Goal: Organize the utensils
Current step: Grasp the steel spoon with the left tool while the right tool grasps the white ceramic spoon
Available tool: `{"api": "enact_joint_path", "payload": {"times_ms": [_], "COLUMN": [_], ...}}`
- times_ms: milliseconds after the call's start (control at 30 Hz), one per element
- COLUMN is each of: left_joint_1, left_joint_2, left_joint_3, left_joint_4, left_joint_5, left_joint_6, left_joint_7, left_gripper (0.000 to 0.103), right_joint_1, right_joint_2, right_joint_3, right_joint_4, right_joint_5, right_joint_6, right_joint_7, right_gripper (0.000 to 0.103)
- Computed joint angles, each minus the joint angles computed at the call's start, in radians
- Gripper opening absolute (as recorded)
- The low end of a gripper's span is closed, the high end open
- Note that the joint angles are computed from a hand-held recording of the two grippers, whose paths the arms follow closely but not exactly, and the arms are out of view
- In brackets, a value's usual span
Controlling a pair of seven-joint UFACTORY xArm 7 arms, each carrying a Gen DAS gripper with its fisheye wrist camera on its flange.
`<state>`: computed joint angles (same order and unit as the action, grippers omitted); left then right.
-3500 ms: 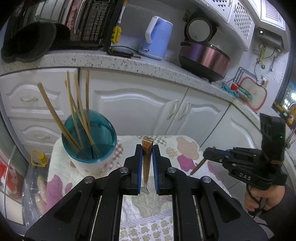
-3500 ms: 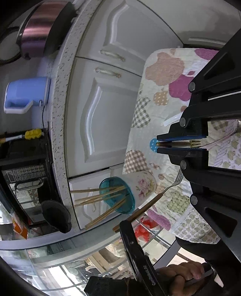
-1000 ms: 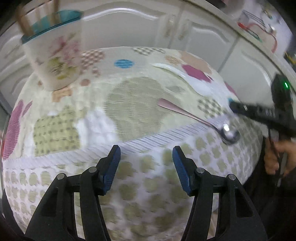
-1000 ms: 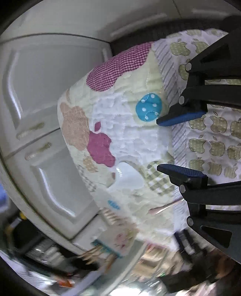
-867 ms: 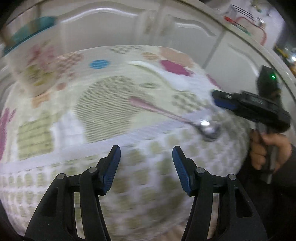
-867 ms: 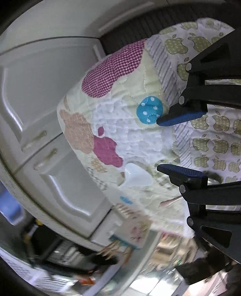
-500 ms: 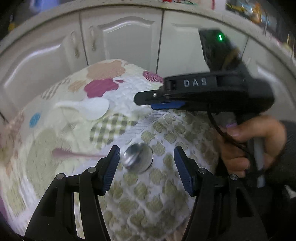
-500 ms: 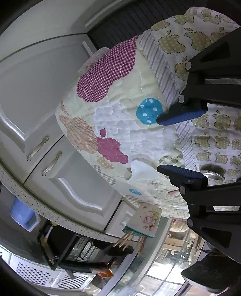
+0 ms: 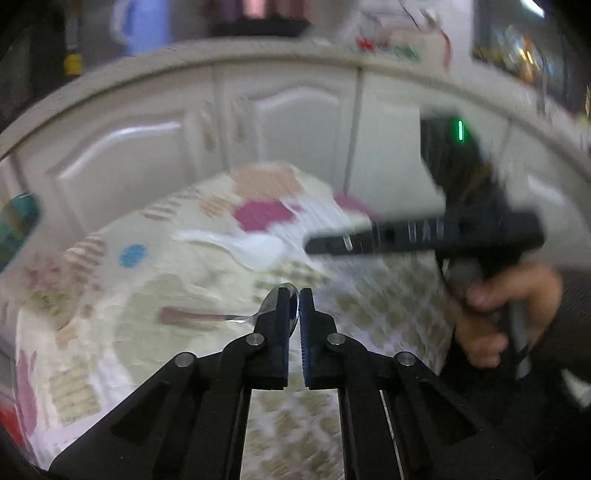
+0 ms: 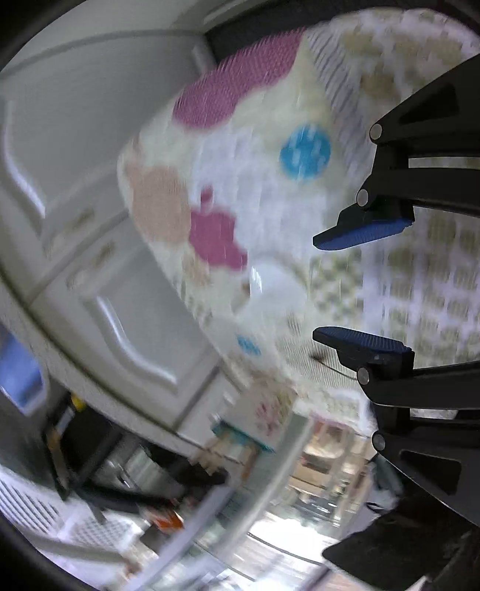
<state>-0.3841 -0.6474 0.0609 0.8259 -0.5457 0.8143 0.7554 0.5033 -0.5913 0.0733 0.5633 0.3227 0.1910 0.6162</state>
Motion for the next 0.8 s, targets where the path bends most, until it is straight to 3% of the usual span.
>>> {"api": "enact_joint_path", "payload": {"times_ms": [133,233,367,533,700,800], "left_joint_1": [0.048,0.094,0.128,0.139,0.143,0.150], "left_joint_2": [0.014,0.025,0.048,0.048,0.064,0.074], "left_joint_3": [0.075,0.088,0.100,0.108,0.120,0.132], "left_joint_4": [0.062,0.077,0.079,0.081,0.092,0.106], "left_joint_5": [-0.053,-0.058,-0.068,-0.078,-0.101,-0.117], "left_joint_6": [0.022,0.018,0.010,0.014,0.021,0.032], "left_joint_7": [-0.053,-0.096,-0.125,-0.121,-0.109,-0.102], "left_gripper": [0.003,0.003,0.004,0.004,0.004,0.004], "right_joint_1": [0.006,0.034,0.001,-0.161,-0.247,-0.251], "right_joint_2": [0.095,0.135,0.209,0.273,0.277,0.258], "right_joint_3": [-0.015,-0.042,-0.036,0.086,0.176,0.191], "right_joint_4": [0.042,0.045,0.116,0.223,0.301,0.352], "right_joint_5": [0.036,0.075,0.054,-0.121,-0.332,-0.418], "right_joint_6": [0.009,-0.057,-0.031,0.102,0.225,0.291], "right_joint_7": [0.028,0.007,-0.013,0.067,0.170,0.173], "right_gripper": [0.036,0.035,0.029,0.008,0.003,0.002]}}
